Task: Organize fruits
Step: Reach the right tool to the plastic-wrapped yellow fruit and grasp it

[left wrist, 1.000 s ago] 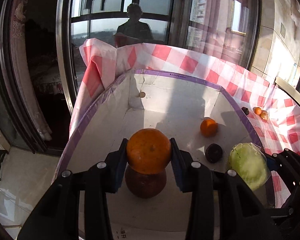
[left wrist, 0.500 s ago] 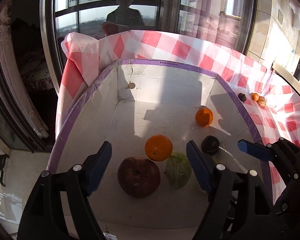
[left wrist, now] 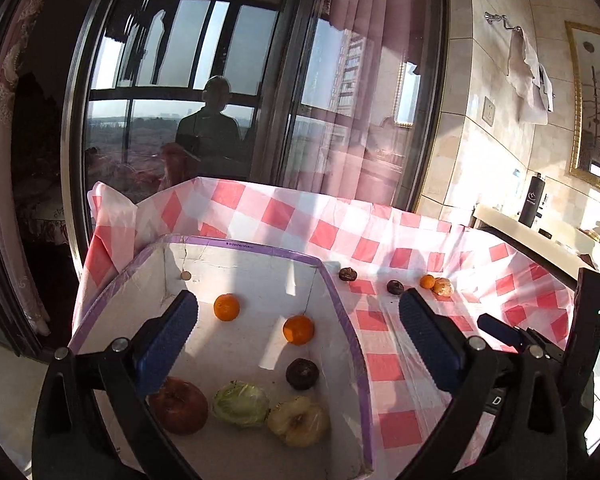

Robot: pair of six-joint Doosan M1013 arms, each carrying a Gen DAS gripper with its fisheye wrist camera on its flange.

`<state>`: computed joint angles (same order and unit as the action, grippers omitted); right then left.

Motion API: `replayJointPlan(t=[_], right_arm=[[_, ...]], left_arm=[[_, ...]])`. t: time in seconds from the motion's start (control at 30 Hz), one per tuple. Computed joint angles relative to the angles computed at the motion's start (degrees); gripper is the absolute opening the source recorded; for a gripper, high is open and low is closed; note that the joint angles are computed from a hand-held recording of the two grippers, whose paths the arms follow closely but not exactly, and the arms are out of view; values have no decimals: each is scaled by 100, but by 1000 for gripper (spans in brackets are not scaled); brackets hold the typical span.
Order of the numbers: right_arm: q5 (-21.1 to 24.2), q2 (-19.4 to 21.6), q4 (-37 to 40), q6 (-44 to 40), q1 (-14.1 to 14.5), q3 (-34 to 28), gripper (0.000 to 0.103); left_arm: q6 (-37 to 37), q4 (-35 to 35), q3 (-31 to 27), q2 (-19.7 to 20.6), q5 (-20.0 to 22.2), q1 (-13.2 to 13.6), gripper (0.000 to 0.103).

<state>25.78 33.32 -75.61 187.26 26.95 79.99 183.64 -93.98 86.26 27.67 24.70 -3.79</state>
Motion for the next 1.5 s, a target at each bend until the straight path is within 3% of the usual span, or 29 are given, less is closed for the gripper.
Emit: replayJointPlan(t=[0.13,0.23,0.27,0.3,0.37,0.43,0.5,0.6,0.7,0.8,0.87,0.93,1.07,1.2,1.5], right_arm=[[283,-125,482,737,-286,393,86],[588,-173,772,1058,-444,667,86],[661,-185,843,1122,-487,745,86],[704,-195,896,1193,-527,821,87],[743,-225,890,1435,-602,996,87],[724,-231,885,1540,-663,1095,87],[640,-235,828,1693,-725,1179,87],[535,-211,775,1851,-812,1225,87],[368,-225,547,2146,-882,1278,87],[173,-221,683,2029,-980,1269,87],[74,-205,937,1736,-1059,1226,87],[85,-153,1373,1109,-1146,1105,87],[390,97,2383,-528,-1359,592,87],[782,572,3537,-2186,-1652,-236,86],[1693,1512,4303,-3710,-1969,-1995,86]], left_arm=[[-112,692,-74,144,800,-308,101],[-1108,1644,-464,533,1181,-553,101],[-1530,1880,-584,684,1026,-681,101],[-1654,2024,-618,737,570,-809,101],[-1401,1959,-604,800,-845,-1131,101],[-1929,2639,-820,967,-1402,-1328,101],[-2964,3761,-1198,1173,-1006,-1389,101],[-3381,4172,-1539,1407,-882,-1522,101],[-4539,5091,-2128,1789,-417,-1598,101],[-5448,5285,-2775,2194,310,-1551,101],[-5871,5108,-3165,2426,810,-1474,101],[-5532,4403,-3239,2499,981,-1381,101],[-5309,3807,-3453,2650,1673,-1244,101],[-5874,3820,-3671,2792,1882,-1189,101],[-6367,3904,-3875,2926,2074,-1154,101]])
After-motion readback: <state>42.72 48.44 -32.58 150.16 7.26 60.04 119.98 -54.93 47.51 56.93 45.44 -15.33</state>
